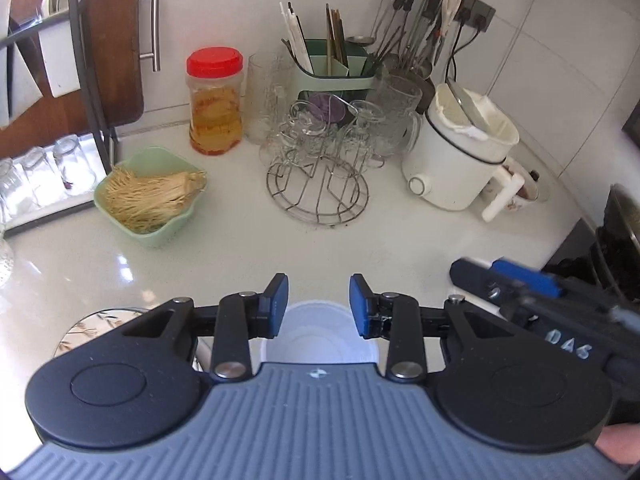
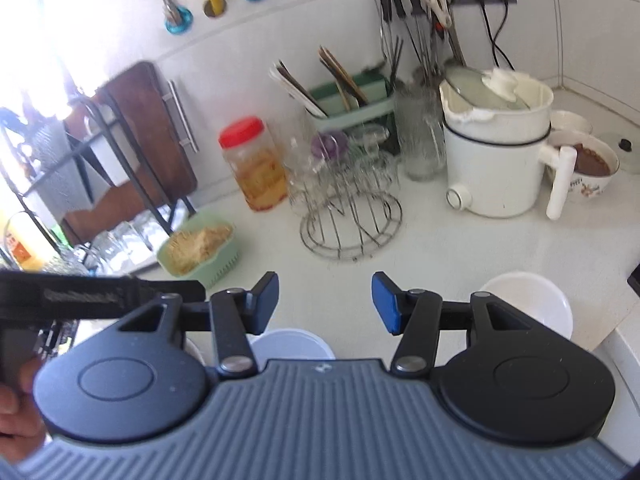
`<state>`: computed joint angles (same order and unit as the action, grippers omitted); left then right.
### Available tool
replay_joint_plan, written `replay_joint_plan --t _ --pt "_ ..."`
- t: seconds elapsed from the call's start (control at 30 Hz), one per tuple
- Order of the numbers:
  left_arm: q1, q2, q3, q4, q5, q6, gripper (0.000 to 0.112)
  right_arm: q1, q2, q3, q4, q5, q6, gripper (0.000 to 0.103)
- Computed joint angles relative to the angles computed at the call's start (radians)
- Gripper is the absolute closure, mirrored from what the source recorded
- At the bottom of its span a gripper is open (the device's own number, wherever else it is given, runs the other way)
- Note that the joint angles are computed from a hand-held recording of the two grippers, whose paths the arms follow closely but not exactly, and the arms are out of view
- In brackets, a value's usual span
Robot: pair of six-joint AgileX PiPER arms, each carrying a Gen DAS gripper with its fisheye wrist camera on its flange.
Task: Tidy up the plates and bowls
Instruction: 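Open both grippers and release the translucent bowl, then move both grippers to the rim of the white ceramic bowl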
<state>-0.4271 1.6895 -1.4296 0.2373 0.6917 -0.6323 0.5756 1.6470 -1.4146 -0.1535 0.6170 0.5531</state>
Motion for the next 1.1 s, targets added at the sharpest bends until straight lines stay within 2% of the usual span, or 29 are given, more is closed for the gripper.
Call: replay_joint_plan --t 0.1,0.17,0.2,0.3,0.53,0.7,0.87,1.1 --pt "0.012 -0.037 0.044 -0.068 -0.022 0.019 0.073 0.009 -0.036 0.035 -0.018 -0.014 0.030 0.049" --pt "0.019 -0.066 0.075 -0.088 -0.036 0.008 0.073 0.006 -0.079 0.105 -0.034 -0.083 0.080 0.048" --pt "0.014 -0.078 0.083 -0.065 -0.032 -0.013 0.073 0.003 -0.090 0.123 -0.031 -0.092 0.081 0.049" --pt "0.000 -0.109 0.107 -0.001 -0.030 -0.029 0.073 0.005 -0.109 0.134 -0.055 -0.063 0.092 0.049" --pt "-0.028 -0.131 0.115 0.070 -0.008 -0.025 0.073 -0.008 -0.122 0.165 0.008 -0.032 0.039 0.049" --pt "-0.036 -0.099 0.093 0.034 -0.025 -0.012 0.069 -0.027 -0.145 0.191 -0.001 -0.047 0.040 0.049" --pt "-0.095 -0.049 0.045 0.079 -0.035 -0.019 0.065 -0.065 -0.175 0.222 0.000 -0.049 0.037 0.049" --pt "-0.149 0.061 -0.071 0.040 -0.012 -0.001 0.065 -0.133 -0.217 0.274 -0.001 -0.043 0.017 0.049"
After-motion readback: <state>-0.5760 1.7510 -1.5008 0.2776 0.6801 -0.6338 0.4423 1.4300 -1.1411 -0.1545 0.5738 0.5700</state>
